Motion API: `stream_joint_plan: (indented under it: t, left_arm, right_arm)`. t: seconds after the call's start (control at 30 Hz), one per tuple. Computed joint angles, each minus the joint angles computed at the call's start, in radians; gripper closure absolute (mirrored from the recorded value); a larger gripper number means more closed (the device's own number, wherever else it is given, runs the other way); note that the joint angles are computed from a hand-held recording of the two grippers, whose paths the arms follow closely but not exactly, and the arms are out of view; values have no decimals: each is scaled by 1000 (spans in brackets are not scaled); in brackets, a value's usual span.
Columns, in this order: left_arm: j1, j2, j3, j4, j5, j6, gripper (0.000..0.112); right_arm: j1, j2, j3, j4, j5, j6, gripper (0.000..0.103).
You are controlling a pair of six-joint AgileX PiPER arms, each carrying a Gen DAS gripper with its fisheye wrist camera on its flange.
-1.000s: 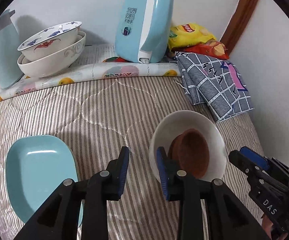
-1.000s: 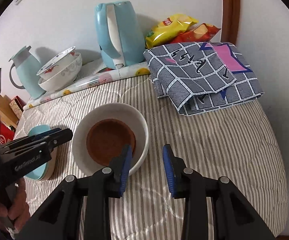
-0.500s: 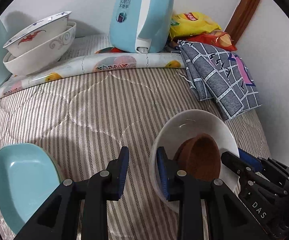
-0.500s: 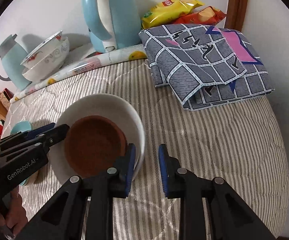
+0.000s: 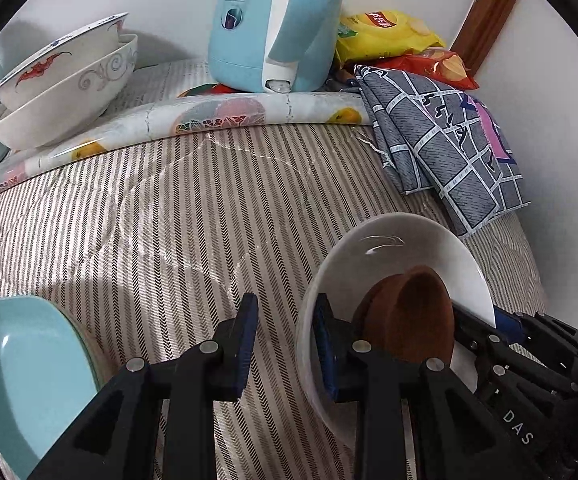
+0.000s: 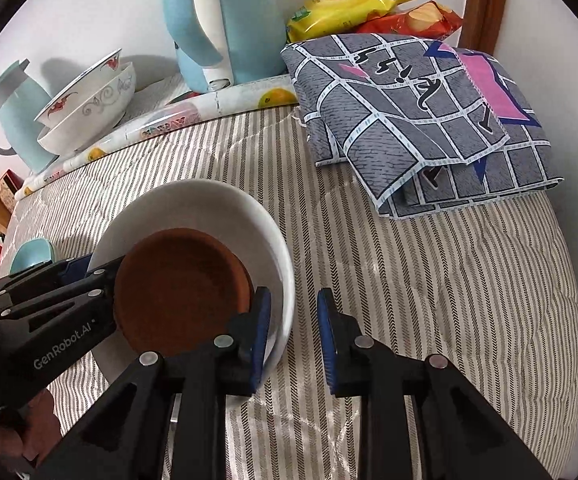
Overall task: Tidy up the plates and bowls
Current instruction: 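Grasp the white bowl rim with the left tool while the right tool grasps it too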
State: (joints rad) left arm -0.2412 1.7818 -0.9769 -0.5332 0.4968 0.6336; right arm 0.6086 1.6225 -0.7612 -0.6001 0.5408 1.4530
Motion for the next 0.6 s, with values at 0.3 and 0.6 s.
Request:
stream_joint_plan:
  t: [0.3,0.6]
  left_arm:
    - [11,1,16,-88,-13,81,89]
    - [-1,-3,27,-109,-13,111,103]
  right_arm:
    - [12,-2,13,-65,-10,72,78]
    - [-6,-26,55,-82,-79,115,83]
